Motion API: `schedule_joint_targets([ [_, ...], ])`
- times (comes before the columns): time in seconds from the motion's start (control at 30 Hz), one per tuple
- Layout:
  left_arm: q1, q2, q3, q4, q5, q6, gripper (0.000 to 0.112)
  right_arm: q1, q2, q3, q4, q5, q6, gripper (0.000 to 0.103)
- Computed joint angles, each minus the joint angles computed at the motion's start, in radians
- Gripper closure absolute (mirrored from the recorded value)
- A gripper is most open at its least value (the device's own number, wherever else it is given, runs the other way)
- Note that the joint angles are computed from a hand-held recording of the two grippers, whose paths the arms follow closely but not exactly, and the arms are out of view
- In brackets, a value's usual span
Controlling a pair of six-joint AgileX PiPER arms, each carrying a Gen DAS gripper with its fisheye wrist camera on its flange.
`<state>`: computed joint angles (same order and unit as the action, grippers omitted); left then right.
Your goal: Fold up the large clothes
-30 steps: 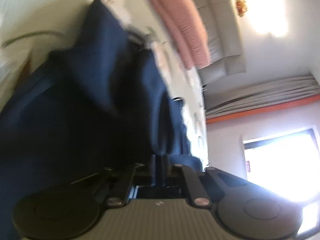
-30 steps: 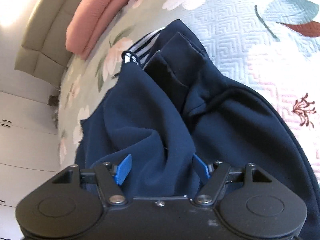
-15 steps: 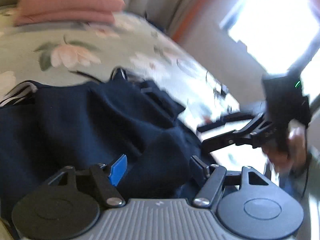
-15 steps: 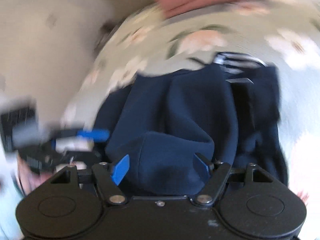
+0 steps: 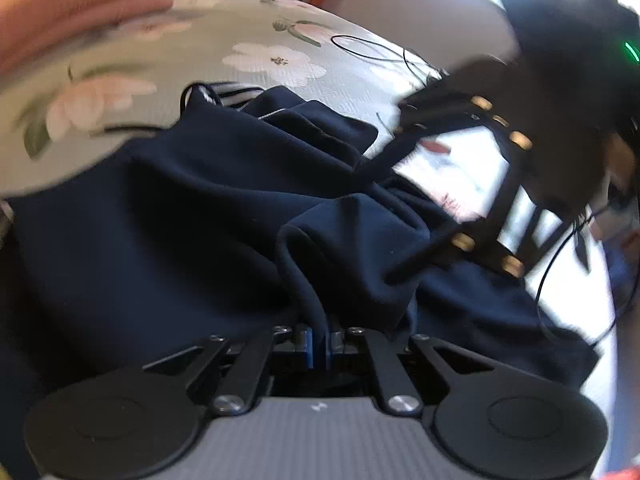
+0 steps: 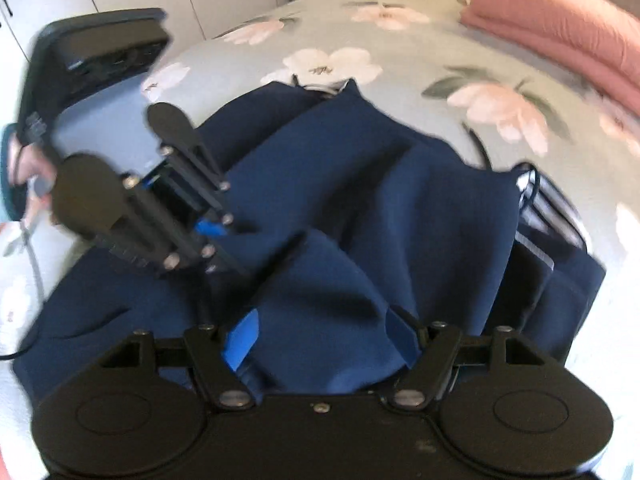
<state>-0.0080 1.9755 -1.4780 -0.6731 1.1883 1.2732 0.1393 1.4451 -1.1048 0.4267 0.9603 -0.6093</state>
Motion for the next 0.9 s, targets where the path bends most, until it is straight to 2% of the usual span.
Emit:
schedule_joint_targets([
  [0.07, 0.018, -0.028, 0.007, -0.022, 0.017, 0.043, 0.107, -0.013, 0.039, -0.02, 0.048, 0.005, -0.049, 0.018],
  [0.1, 0.018, -0.03, -0.011, -0.028, 0.026, 0.047, 0.107, -0.035, 0.06, -0.036, 0.097, 0.036, -0.098, 0.018],
  [0.17, 0.014, -0.052, -0.022, -0.03, 0.003, 0.07, 0.107, -0.067, 0.088, -0.071, 0.159, 0.081, -0.144, 0.019],
  [0.2, 0.019, -0.068, -0.026, -0.027, -0.005, 0.072, 0.107, -0.09, 0.097, -0.085, 0.202, 0.092, -0.172, 0.035],
  [0.23, 0.022, -0.072, -0.042, -0.032, -0.02, 0.067, 0.107, -0.102, 0.1, -0.102, 0.225, 0.096, -0.189, 0.074],
  [0.27, 0.02, -0.069, -0.061, -0.046, -0.037, 0.053, 0.107, -0.118, 0.102, -0.122, 0.248, 0.098, -0.207, 0.083],
  [0.37, 0.042, -0.087, -0.105, -0.118, -0.095, 0.002, 0.106, -0.128, 0.085, -0.192, 0.256, 0.061, -0.206, 0.085],
  [0.43, 0.062, -0.129, -0.081, -0.198, -0.143, 0.034, 0.106, -0.118, 0.039, -0.215, 0.244, 0.006, -0.188, 0.086],
  [0.5, 0.082, -0.198, -0.001, -0.285, -0.197, 0.135, 0.106, -0.104, -0.027, -0.199, 0.241, -0.044, -0.184, 0.086],
  [0.57, 0.091, -0.263, 0.092, -0.314, -0.229, 0.224, 0.105, -0.042, -0.124, -0.125, 0.157, -0.115, -0.153, 0.086],
  [0.63, 0.088, -0.346, 0.254, -0.324, -0.303, 0.368, 0.103, 0.05, -0.216, -0.003, 0.04, -0.196, -0.078, 0.086],
  [0.67, 0.084, -0.38, 0.346, -0.31, -0.335, 0.432, 0.101, 0.105, -0.255, 0.072, -0.031, -0.222, -0.016, 0.086],
  [0.73, 0.062, -0.396, 0.472, -0.206, -0.377, 0.452, 0.099, 0.214, -0.295, 0.217, -0.154, -0.25, 0.138, 0.085],
  [0.8, 0.054, -0.408, 0.592, -0.152, -0.425, 0.481, 0.096, 0.273, -0.312, 0.344, -0.172, -0.24, 0.214, 0.079],
  [0.87, 0.075, -0.41, 0.649, -0.084, -0.407, 0.459, 0.095, 0.336, -0.35, 0.436, -0.213, -0.241, 0.321, 0.079],
  [0.9, 0.092, -0.4, 0.643, -0.04, -0.366, 0.419, 0.095, 0.331, -0.373, 0.45, -0.199, -0.225, 0.328, 0.079],
])
